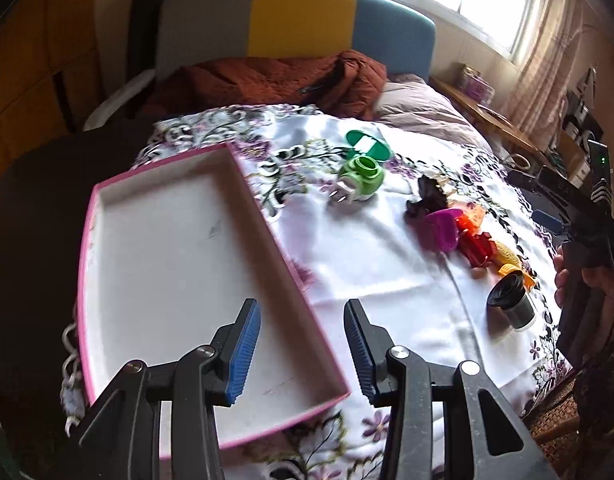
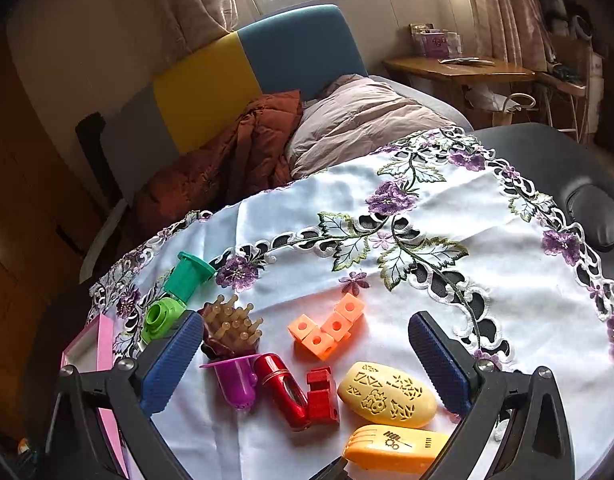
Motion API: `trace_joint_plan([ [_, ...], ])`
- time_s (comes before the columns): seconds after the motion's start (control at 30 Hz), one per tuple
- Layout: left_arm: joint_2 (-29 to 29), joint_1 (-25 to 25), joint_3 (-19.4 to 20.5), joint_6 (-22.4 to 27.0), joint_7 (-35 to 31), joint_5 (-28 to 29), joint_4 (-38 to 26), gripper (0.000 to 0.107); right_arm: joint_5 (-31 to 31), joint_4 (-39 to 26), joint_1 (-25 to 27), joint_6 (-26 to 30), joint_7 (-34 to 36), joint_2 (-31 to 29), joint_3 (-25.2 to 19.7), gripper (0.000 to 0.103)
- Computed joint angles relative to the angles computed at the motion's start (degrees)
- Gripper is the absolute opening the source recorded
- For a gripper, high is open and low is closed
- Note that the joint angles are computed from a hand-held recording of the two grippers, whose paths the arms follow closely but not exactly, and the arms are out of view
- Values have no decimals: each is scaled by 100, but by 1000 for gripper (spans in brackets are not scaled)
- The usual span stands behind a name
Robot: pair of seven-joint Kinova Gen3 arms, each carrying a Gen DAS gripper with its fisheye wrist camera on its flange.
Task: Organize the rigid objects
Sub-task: 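Close the left gripper on the green plug-in device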
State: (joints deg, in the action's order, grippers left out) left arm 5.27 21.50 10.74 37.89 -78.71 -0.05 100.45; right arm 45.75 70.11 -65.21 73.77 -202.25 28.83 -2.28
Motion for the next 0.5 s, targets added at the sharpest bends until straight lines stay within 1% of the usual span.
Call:
trace_joint_plan([
  [0.07, 275, 14, 15, 205, -41, 25, -369, 43, 26, 47, -9, -25, -63, -29, 9, 103],
  [0.13, 523, -95, 81, 328, -268, 256, -700, 43, 89, 57, -40, 8, -109, -37, 21, 103],
  [0.17, 650, -39, 47, 385, -338, 264, -880, 43, 131, 84, -58, 6, -157, -50, 26, 103],
  [0.27, 1086, 124, 46, 552, -494, 132, -1450, 44, 176, 136, -40, -57, -214, -85, -5, 103],
  [0.33, 1438, 299, -6, 810, -527, -45, -1912, 43, 193, 155, -22, -103, -230, -96, -22, 103],
  [0.5, 2204, 596, -105, 1181, -740, -239, -2871, 45, 208, 193, 20, -222, -219, -119, -52, 103],
])
